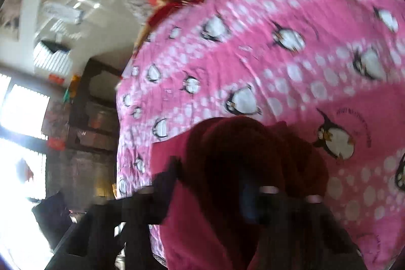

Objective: Fold small clothes

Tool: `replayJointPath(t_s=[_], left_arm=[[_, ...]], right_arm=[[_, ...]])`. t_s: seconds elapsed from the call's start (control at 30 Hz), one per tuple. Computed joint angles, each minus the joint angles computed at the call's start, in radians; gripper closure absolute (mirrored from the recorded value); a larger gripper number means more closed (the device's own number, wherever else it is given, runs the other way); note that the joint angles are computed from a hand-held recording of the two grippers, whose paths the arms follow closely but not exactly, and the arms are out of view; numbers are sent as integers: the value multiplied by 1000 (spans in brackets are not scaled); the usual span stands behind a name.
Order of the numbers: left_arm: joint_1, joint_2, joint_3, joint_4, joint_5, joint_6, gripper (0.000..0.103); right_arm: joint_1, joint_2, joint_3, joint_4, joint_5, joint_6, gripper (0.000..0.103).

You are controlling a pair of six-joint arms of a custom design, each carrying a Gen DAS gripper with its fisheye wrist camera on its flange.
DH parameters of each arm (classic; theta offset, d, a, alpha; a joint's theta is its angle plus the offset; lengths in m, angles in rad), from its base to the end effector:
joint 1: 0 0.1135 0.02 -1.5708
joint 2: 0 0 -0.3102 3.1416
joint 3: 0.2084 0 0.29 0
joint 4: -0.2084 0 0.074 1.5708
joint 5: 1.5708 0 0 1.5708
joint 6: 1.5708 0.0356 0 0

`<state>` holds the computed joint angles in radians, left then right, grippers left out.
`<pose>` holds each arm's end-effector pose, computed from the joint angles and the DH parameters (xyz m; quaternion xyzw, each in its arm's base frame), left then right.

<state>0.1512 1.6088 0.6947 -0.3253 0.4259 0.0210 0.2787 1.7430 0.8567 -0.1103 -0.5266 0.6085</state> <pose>0.2861 0.0287 0.1348 -0.0279 0.9642 -0.1938 0.1785 0.3373 0.1151 0.1493 0.0793 0.9256 0.3428 0.1398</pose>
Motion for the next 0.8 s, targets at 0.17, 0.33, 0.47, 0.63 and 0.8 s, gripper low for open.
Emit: replayJointPath(t_s=[0.17,0.33,0.47,0.63,0.8], left_arm=[[-8,103,62,5,115,-42,36],[-93,143,78,5,55,-58,36],[-48,136,72,-9,103,-41,36],[18,130,68,-28,135,7,35],[65,190,73,-22,219,-13,32]], right_arm=[[-8,-101,-55,-28,72,-3,94],[-14,64,-53,28,141,-53,97],[-15,70,-58,40,125,-49,93],[-27,-160,-192,62,71,-10,22],[-94,-257,-325,88,10,30,17]])
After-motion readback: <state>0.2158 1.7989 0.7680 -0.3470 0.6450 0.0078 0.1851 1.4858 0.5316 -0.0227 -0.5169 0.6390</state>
